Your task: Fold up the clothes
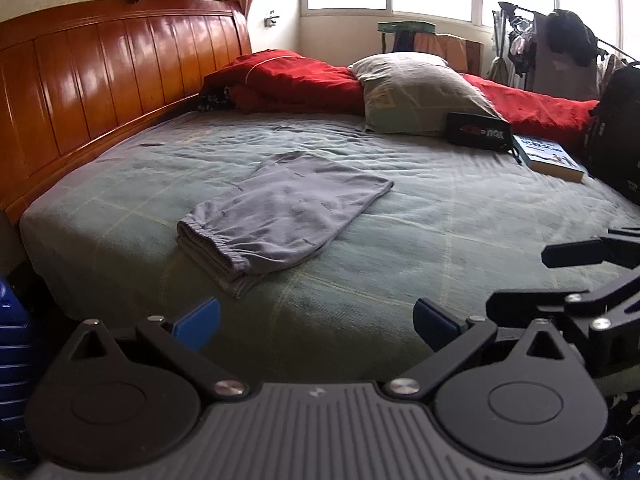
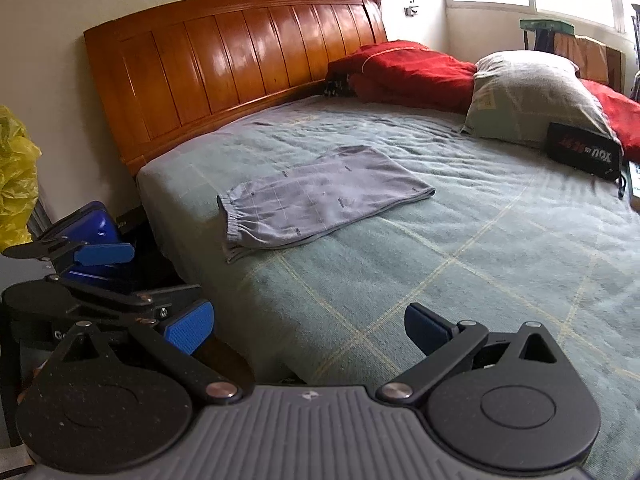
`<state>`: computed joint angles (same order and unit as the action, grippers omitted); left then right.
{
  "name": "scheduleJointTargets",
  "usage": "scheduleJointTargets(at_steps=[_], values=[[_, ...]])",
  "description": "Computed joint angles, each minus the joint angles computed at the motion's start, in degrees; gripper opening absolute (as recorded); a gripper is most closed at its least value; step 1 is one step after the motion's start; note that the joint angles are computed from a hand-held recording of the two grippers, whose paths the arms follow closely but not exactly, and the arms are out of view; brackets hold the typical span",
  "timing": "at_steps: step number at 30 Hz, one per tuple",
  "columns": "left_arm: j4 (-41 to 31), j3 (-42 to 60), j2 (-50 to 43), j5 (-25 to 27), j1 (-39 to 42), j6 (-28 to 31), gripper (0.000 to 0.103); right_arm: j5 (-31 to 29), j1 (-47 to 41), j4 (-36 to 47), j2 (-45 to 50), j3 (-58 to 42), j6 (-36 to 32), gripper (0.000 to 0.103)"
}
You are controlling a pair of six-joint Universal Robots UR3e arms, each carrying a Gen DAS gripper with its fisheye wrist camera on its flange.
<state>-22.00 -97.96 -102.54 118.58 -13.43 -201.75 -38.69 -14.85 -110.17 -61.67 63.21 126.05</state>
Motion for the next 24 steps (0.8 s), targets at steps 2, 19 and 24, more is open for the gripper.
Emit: scheduleJointTargets(at_steps=[2, 19, 24], values=[[-0.5, 0.12, 0.31, 0.58, -0.69, -0.34, 0.102, 0.5, -0.58, -0.38, -1.37, 1.63, -0.74, 0.103], [-4.32, -0.07, 2.65, 3.38, -3.88, -3.53, 0.102, 0.91, -2.25, -4.19, -7.82, 10.08, -2.33, 0.103], [-4.21, -0.36, 2.92, 3.38, -3.88, -3.46, 0.102, 1.05, -2.45, -4.57, -8.55, 11.0, -2.46, 0.103]])
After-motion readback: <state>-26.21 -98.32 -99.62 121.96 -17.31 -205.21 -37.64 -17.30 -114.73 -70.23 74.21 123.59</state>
